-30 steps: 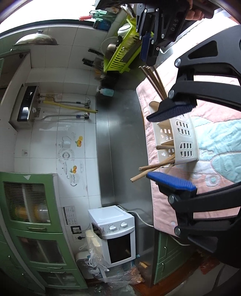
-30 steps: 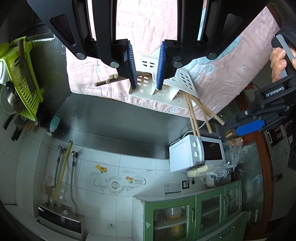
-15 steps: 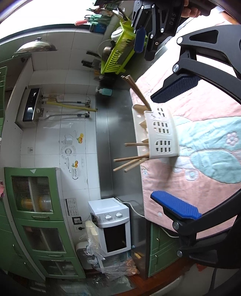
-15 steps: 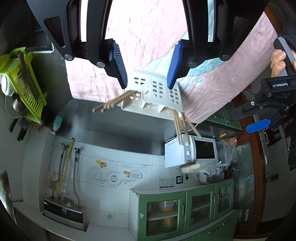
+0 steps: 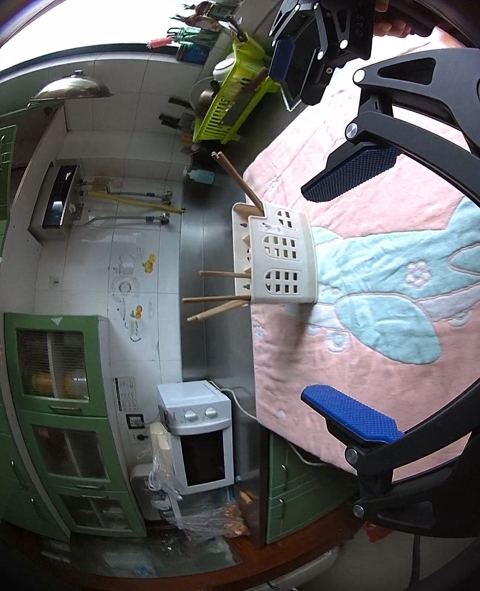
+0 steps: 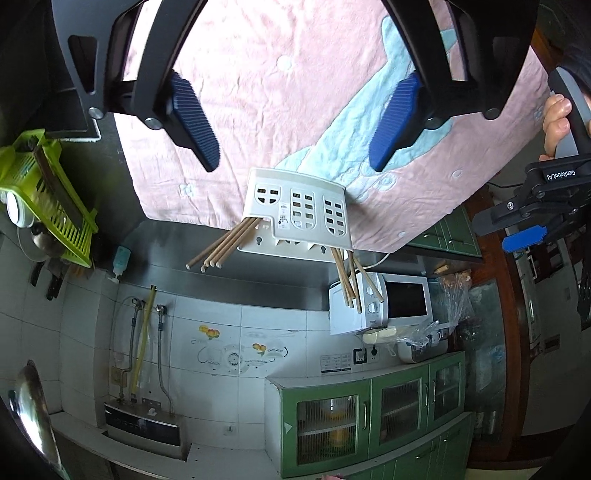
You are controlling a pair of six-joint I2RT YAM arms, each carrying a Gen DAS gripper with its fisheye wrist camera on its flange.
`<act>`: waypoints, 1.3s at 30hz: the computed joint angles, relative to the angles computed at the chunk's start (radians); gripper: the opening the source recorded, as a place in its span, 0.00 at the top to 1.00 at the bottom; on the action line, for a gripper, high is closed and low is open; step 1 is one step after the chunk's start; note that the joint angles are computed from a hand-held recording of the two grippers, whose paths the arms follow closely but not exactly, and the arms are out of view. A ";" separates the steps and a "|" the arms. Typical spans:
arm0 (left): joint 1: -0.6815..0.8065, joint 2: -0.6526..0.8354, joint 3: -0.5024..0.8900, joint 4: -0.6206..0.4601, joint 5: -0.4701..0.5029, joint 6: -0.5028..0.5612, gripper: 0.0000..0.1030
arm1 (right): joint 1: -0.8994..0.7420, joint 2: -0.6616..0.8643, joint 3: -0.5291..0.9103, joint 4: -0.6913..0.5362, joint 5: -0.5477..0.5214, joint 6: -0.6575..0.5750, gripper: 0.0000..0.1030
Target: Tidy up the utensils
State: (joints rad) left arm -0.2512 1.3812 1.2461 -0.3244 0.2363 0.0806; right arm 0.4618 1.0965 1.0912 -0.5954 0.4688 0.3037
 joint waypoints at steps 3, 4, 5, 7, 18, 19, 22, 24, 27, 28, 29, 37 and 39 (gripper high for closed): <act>0.016 -0.037 -0.047 0.011 0.016 -0.003 0.05 | 0.031 -0.030 -0.032 0.000 0.025 0.030 0.17; 0.021 -0.047 -0.059 0.013 0.017 -0.002 0.05 | 0.040 -0.039 -0.043 -0.002 0.030 0.040 0.16; 0.027 -0.059 -0.075 0.020 0.018 -0.004 0.05 | 0.047 -0.045 -0.049 -0.003 0.036 0.048 0.14; 0.041 -0.079 -0.101 0.028 0.030 -0.014 0.05 | 0.066 -0.057 -0.067 -0.003 0.051 0.070 0.13; 0.044 -0.185 -0.253 0.073 -0.032 0.044 0.05 | 0.155 -0.107 -0.147 -0.038 0.157 0.198 0.09; 0.041 -0.191 -0.268 0.079 -0.037 0.056 0.05 | 0.163 -0.112 -0.153 -0.044 0.168 0.211 0.09; 0.043 -0.203 -0.295 0.083 -0.043 0.072 0.05 | 0.185 -0.118 -0.167 -0.060 0.205 0.241 0.09; 0.048 -0.207 -0.306 0.084 -0.037 0.066 0.05 | 0.197 -0.122 -0.177 -0.066 0.224 0.257 0.09; 0.063 -0.205 -0.315 0.076 -0.019 0.050 0.05 | 0.209 -0.130 -0.192 -0.073 0.237 0.280 0.09; 0.068 -0.205 -0.320 0.078 -0.015 0.045 0.05 | 0.213 -0.133 -0.199 -0.074 0.242 0.289 0.09; 0.067 -0.205 -0.325 0.077 -0.021 0.045 0.05 | 0.210 -0.138 -0.204 -0.076 0.238 0.291 0.09; 0.106 -0.208 -0.355 0.077 0.017 0.034 0.05 | 0.217 -0.139 -0.240 -0.070 0.221 0.329 0.08; 0.113 -0.209 -0.360 0.075 0.021 0.030 0.05 | 0.219 -0.138 -0.240 -0.072 0.227 0.331 0.08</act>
State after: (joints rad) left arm -0.1378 1.1725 0.8863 -0.2492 0.2573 0.1109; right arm 0.6811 0.9581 0.8513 -0.6673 0.6957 0.6345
